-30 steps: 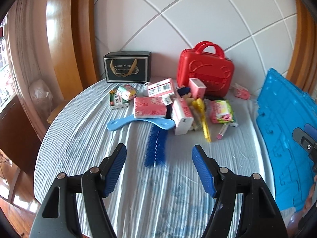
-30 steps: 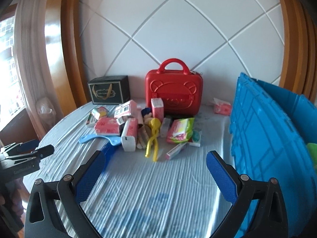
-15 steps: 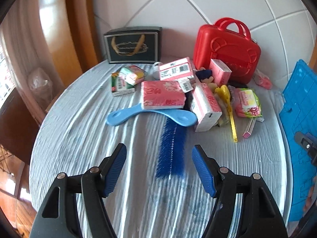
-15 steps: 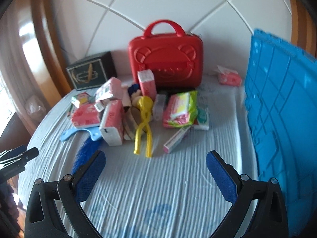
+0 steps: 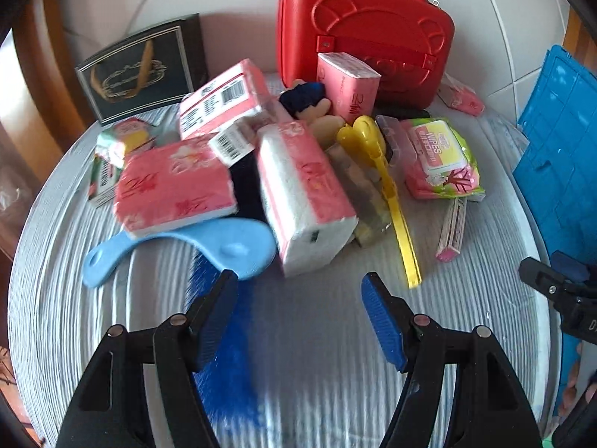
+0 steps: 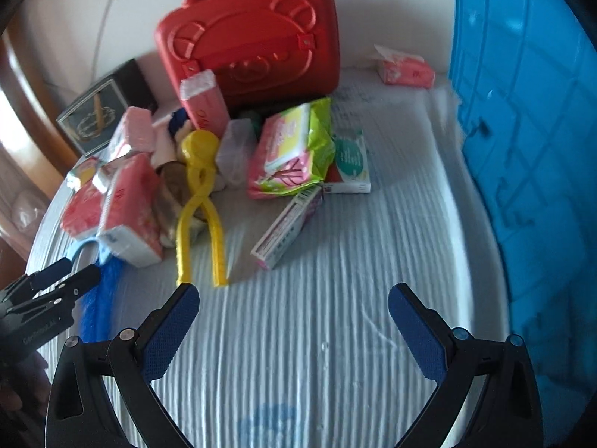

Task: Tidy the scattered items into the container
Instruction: 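Grasp the pink tissue pack with the left gripper while the right grasps a white medicine box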

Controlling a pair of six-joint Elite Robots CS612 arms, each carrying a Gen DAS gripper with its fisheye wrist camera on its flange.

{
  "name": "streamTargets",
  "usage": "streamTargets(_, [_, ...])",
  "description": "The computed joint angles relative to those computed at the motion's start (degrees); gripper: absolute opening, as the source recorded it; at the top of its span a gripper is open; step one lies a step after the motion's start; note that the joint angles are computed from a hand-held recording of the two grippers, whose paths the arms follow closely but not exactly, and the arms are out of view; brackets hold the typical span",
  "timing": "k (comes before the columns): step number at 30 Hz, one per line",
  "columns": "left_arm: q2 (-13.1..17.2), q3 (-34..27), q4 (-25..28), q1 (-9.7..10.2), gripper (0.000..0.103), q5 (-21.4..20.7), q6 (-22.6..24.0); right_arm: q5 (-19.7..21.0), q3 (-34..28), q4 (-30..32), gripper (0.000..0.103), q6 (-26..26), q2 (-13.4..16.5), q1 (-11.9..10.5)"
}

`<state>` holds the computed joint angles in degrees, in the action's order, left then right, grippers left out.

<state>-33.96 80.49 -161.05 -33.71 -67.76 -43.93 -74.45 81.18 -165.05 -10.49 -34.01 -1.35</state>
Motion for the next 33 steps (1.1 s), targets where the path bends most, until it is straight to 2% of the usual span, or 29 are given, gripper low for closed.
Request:
streamTargets(9, [4.9,-9.0,5.9,2.15,0.068,-1.8,0.4,0.1,-8.8,6.7,0.103,1.3,5.4,1.4])
streamTargets(13, [6.5,-11.5,8.9,2.55,0.068,-2.0,-0.2,-2.0,-12.0,9.0,0.103,1.9,7.5,2.0])
streamTargets(16, [7.0,-11.8,7.9,2.72,0.068,-2.1,-0.5,-3.2,-13.5,9.0,0.101,2.6,8.6,2.2])
streamTargets(17, [7.1,-11.8,7.5,2.71,0.068,-2.0,-0.5,-3.6,-13.8,9.0,0.093,2.8,8.8,2.3])
streamTargets(18, [7.2,-11.8,7.1,2.69,0.068,-1.8,-0.4,-3.9,-14.4,9.1,0.078,2.9,9.2,2.4])
streamTargets(20, [7.3,-11.9,6.6,2.67,0.068,-1.4,-0.1,-4.4,-15.3,10.0,0.062,3.0,9.8,2.6])
streamTargets(21, [7.4,-11.8,6.2,2.64,0.067,-1.2,0.0,-4.3,-15.9,10.5,0.054,2.9,10.2,2.7])
streamTargets(22, [7.4,-11.8,5.9,2.57,0.064,-0.8,0.1,-4.2,-16.2,10.8,0.054,2.8,10.4,2.7])
streamTargets(24, [7.4,-11.6,5.9,2.48,0.059,-0.1,-0.1,-4.5,-16.2,9.9,0.037,1.7,10.6,2.9])
streamTargets(26, [7.3,-11.4,6.2,2.32,0.056,0.4,0.0,-6.0,-16.0,9.0,0.034,0.7,10.6,3.3])
streamTargets(33, [5.2,-7.9,5.7,1.36,0.054,-0.1,0.2,-5.2,-12.4,7.5,0.023,0.2,8.8,2.7])
